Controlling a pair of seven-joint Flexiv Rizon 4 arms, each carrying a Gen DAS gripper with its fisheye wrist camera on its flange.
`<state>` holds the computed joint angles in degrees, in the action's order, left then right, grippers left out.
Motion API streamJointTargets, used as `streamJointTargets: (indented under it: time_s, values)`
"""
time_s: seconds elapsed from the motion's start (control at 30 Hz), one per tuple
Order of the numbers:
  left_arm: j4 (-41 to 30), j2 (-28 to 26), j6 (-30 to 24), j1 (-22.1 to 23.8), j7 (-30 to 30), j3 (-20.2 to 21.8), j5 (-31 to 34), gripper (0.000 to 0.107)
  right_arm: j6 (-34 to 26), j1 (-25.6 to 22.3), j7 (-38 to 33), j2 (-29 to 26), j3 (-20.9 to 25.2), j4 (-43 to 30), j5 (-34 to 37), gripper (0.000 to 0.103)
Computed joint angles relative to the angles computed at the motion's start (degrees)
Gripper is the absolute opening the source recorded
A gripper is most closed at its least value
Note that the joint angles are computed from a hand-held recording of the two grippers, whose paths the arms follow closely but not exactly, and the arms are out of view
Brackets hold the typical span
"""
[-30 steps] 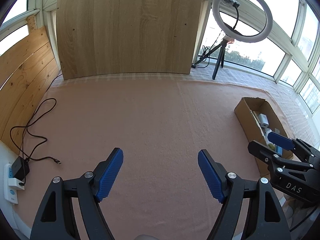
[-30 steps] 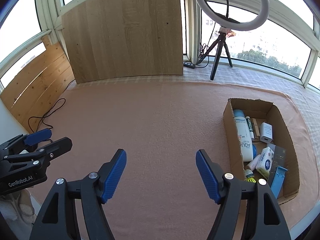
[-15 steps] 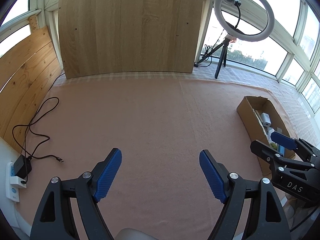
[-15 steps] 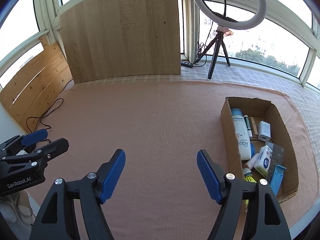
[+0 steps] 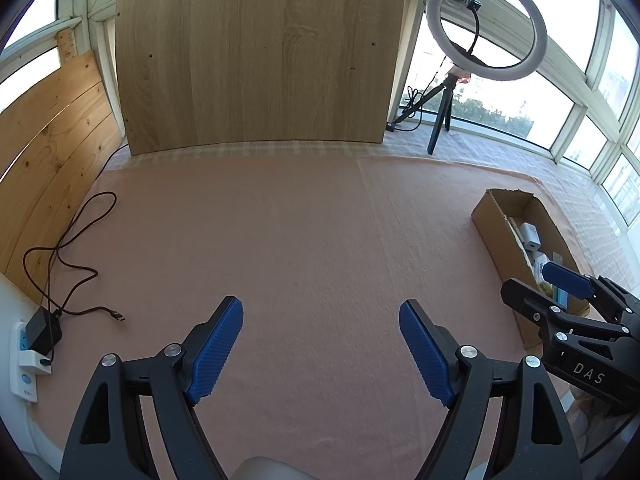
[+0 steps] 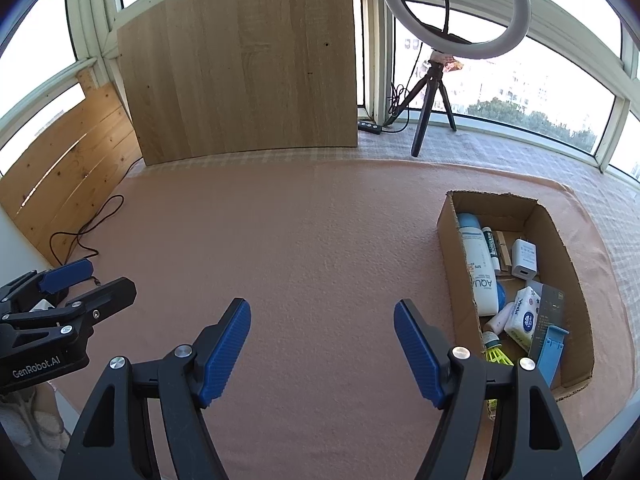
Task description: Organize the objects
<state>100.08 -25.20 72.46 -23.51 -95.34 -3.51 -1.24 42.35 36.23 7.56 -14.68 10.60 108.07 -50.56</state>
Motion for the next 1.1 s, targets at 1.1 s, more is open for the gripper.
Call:
streamJointTargets:
  time_s: [1.1]
  values:
    - [-0.7,-1.0,0.6,-0.4,0.4,0.2,1.0,0.088,0.1,0.0,-0.7,-0.6,0.0,0.1,1.6,0.071]
